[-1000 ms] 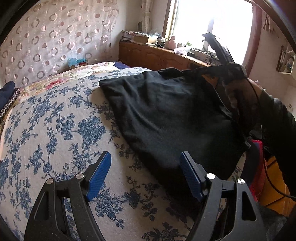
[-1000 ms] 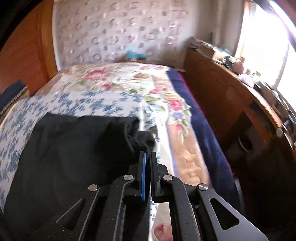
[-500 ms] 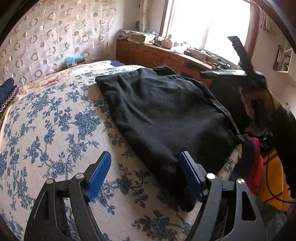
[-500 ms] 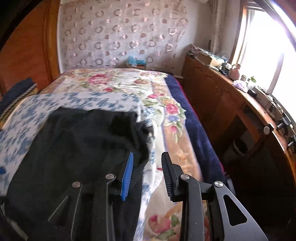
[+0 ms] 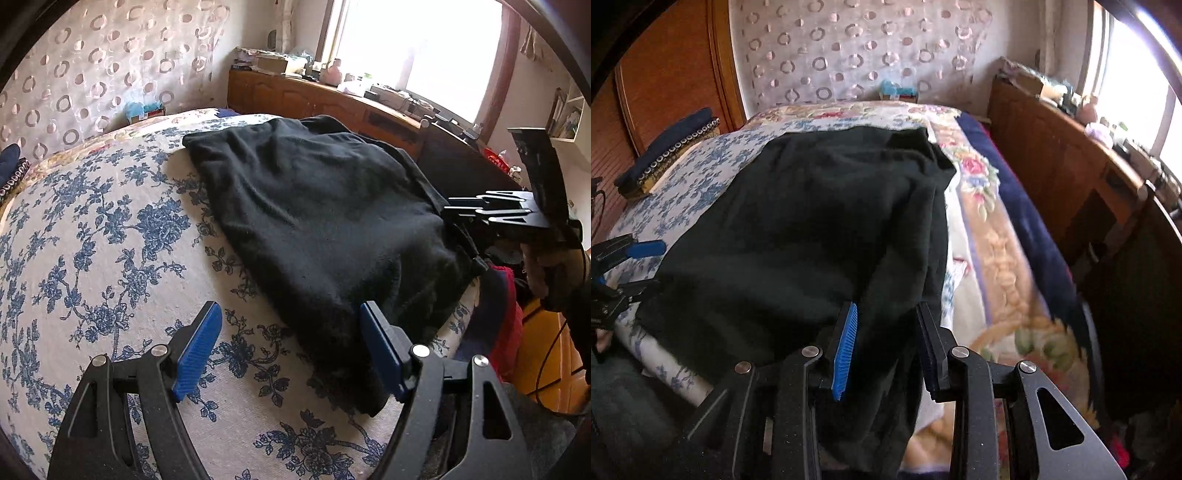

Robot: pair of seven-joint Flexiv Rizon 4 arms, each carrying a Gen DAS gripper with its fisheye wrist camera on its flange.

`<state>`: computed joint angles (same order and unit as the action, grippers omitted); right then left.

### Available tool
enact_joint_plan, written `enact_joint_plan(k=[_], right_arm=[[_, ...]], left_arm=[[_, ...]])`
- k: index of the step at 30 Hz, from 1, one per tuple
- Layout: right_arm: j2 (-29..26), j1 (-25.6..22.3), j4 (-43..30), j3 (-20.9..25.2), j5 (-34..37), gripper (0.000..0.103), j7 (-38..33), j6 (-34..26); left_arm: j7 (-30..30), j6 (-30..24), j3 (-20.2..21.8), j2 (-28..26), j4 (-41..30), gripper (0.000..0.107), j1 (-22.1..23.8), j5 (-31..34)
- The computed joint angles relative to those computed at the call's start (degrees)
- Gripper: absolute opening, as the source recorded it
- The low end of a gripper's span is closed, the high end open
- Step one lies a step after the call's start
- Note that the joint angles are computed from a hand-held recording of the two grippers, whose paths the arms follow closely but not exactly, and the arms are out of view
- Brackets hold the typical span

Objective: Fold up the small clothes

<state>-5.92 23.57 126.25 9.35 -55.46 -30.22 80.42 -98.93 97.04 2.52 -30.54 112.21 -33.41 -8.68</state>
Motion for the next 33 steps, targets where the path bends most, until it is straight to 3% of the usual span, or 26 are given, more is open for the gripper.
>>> enact_joint_plan(k=[5, 9, 11, 12, 21, 25, 30, 33], right_arm=[[0.58, 0.41, -0.95, 2.97, 11.16, 0.033, -8.17, -3.65], [1.31, 1.20, -0.47, 3.34, 13.79, 0.033, -10.67, -4.74], [1.82, 1.10, -0.61, 4.27, 17.96, 0.007, -15.91, -4.84], [1.75, 1.46, -1.06, 4.75, 19.58, 0.006, -17.90, -5.49], [2.17, 2.38, -0.96, 4.16, 16.70, 0.004, -16.85, -6.41], [1.16, 2.95, -1.47, 2.87, 11.20, 0.004, -12.23, -5.20], [1.39, 2.97, -1.84, 1.32, 0.12, 0.011, -4.36, -6.41], [1.33, 2.50, -2.10, 1.47, -2.88, 0.018, -1.49, -5.72]], left_arm=[[0.37, -0.82, -0.97, -0.16, -0.41, 0.077, 0.89, 0.26], [0.45, -1.87, -1.29, -0.08, -0.62, 0.077, 1.24, 0.52], [0.54, -2.22, -1.53, 0.01, -0.58, 0.077, 1.40, 0.87], [0.59, -2.42, -1.63, 0.08, -0.58, 0.077, 1.49, 1.02], [1.23, -2.00, -3.74, 0.34, 0.22, 0.074, 3.02, 1.66], [1.54, -1.33, -4.99, 0.54, 0.88, 0.058, 4.06, 1.55], [2.99, -1.65, -6.86, 0.88, 1.29, 0.044, 5.17, 1.60], [4.28, -2.16, -9.42, 1.19, 1.75, 0.035, 7.18, 1.44]])
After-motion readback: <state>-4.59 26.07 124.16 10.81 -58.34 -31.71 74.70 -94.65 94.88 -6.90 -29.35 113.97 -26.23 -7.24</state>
